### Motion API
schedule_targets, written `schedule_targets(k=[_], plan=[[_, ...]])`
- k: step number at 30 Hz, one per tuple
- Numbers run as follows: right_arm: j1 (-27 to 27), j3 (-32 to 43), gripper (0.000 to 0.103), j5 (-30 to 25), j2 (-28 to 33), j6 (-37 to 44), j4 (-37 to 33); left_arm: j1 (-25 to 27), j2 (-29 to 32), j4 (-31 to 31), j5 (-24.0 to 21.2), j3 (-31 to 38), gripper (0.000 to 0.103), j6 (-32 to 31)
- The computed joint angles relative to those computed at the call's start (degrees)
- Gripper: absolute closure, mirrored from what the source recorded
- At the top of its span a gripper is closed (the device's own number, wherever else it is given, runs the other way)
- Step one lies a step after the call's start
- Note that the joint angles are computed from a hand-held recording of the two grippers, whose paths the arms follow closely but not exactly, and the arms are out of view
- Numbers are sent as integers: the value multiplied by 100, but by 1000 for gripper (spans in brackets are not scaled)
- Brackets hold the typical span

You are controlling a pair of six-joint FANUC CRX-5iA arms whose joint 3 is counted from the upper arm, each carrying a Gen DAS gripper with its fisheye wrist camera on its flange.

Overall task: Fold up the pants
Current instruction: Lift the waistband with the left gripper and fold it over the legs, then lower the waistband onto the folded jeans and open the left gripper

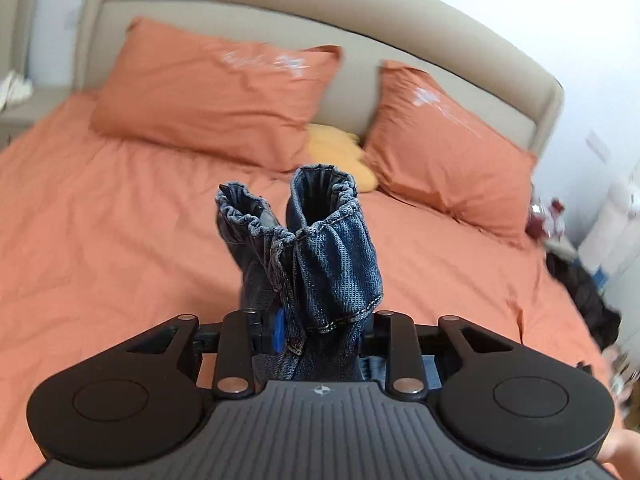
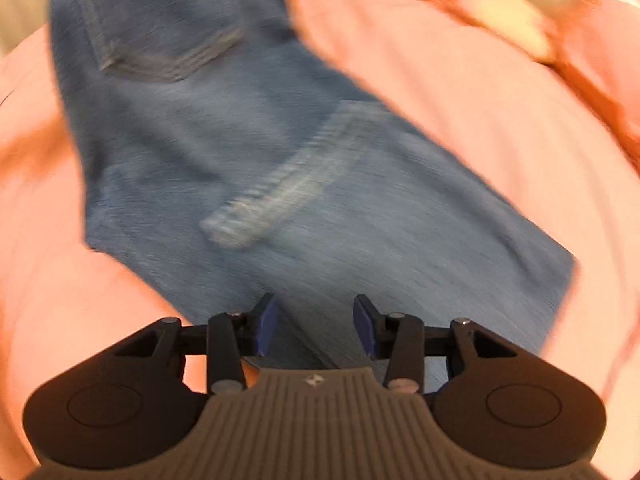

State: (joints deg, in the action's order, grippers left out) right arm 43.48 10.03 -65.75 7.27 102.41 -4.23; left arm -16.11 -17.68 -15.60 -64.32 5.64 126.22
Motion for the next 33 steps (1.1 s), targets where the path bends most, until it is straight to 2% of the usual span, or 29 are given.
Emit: schedule_targets(k=[3, 6, 10, 17, 21, 27, 30, 32, 33], plan=[[-200, -545, 63, 376, -455, -399, 196, -962, 777, -823, -544, 950, 69, 271], [-342, -1133, 64, 776, -843, -945, 640, -1646, 1642, -1327, -1103, 1882, 70, 197], [-786, -1519, 64, 1076, -1197, -996, 467, -2145, 2679, -1595, -1480, 2842, 71, -84], [-1480, -1797, 64, 1044, -1422, -701, -132, -2525, 4109, -1476, -1691, 3913, 74, -546], [-1780, -1755, 64, 879, -1343, -541, -635, -2538, 4559, -1223, -1622, 3998, 75, -738], [-1809, -1818, 64, 858, -1158, -250, -611, -2528, 4780, -738, -1543, 3710, 71, -1391], [-1778, -1863, 64, 893, -1099, -306, -495, -2372, 4867, -305, -1450, 3571, 70, -1549], [-1750, -1858, 64, 858, -1098, -402, -449, -2257, 4810, -5, -1223, 3348, 63, -1662], [-1736, -1849, 64, 842, -1089, -434, -430, -2165, 4722, 222, -1022, 3145, 50, -1774]])
